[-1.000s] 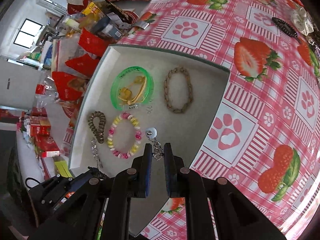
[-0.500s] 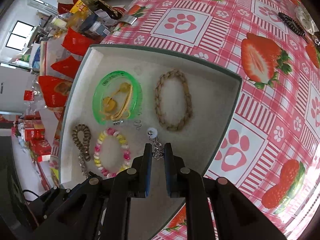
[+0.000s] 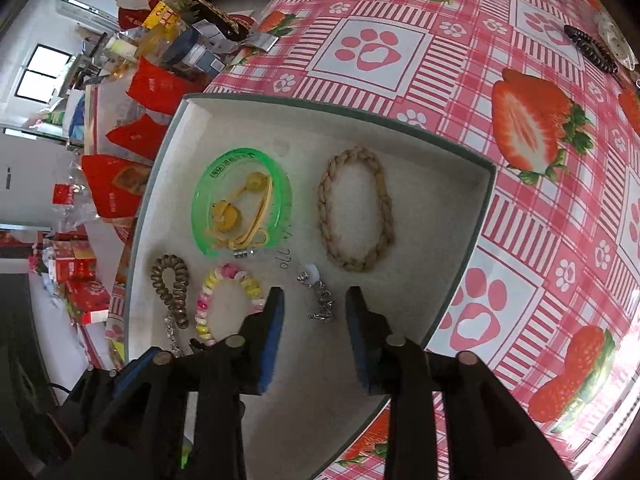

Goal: Organize jewelry
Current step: 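Open the right tool to drop the earring while the left tool releases the black clip, then move both open tools back over the cloth toward the last clips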

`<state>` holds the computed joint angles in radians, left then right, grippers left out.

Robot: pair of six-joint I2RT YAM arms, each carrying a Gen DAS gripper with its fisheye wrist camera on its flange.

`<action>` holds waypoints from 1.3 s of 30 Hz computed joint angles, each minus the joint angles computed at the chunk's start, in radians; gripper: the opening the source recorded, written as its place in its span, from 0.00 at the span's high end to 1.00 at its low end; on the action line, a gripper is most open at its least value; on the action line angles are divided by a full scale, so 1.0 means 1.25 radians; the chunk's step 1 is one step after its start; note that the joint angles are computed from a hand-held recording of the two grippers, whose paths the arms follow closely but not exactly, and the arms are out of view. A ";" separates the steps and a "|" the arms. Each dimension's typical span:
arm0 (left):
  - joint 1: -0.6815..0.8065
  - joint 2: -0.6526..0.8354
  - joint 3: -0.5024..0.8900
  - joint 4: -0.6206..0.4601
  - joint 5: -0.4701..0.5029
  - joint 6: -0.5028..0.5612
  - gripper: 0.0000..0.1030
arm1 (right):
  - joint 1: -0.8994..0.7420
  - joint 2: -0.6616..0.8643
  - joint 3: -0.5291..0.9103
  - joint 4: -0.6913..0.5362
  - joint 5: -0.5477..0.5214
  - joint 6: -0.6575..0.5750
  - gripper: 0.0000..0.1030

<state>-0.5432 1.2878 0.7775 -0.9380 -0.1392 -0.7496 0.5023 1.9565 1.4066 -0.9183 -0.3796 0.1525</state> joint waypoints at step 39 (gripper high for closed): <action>-0.144 0.171 0.303 -0.052 -0.020 0.203 0.00 | -0.447 -0.449 -0.234 -0.105 -0.014 -0.008 0.16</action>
